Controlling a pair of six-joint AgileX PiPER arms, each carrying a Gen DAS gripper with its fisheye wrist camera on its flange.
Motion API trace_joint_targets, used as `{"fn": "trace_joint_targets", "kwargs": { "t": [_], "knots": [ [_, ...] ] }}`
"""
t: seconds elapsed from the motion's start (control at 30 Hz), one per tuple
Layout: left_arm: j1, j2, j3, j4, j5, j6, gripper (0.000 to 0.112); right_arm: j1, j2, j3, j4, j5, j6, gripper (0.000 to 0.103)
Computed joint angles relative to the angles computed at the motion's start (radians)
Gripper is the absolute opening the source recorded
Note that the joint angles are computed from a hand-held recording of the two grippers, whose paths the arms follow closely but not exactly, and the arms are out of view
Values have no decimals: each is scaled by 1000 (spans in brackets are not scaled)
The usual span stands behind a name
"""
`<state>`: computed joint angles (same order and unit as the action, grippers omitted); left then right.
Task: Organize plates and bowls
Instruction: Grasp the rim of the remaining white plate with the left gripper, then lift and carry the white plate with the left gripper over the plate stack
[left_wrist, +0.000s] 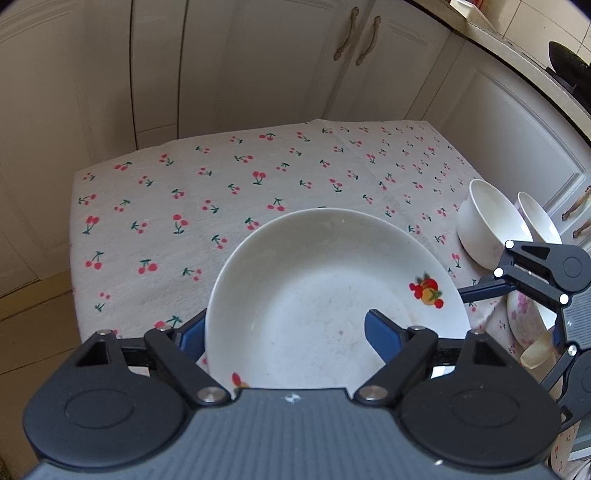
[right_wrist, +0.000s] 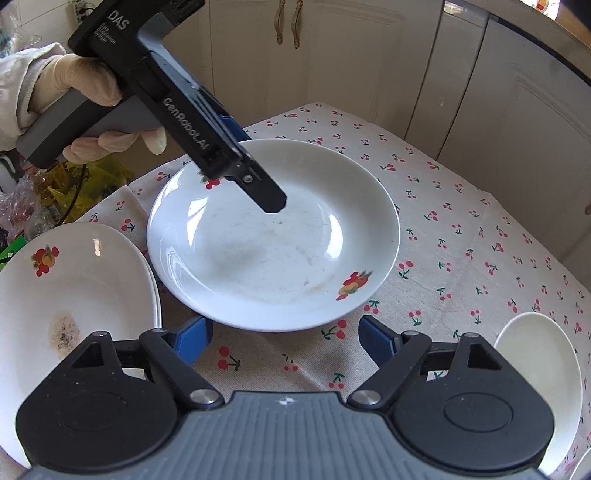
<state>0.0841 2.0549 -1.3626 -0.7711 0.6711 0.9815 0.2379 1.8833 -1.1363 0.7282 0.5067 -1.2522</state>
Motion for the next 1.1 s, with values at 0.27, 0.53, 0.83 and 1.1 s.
{"fn": "trace_joint_targets", "kwargs": {
  "t": [0.27, 0.53, 0.83, 1.1],
  "knots": [
    [-9, 52, -96, 71, 73, -63, 86, 5, 15, -19, -4, 16, -30, 90],
    [-26, 84, -153, 121, 99, -101, 86, 18, 52, -65, -58, 27, 39, 90],
    [-37, 107, -188, 136, 97, -114, 87, 33, 65, -82, -104, 14, 112, 94],
    [-36, 104, -176, 122, 82, -87, 88, 39, 65, -80, -109, -3, 127, 94]
  ]
}}
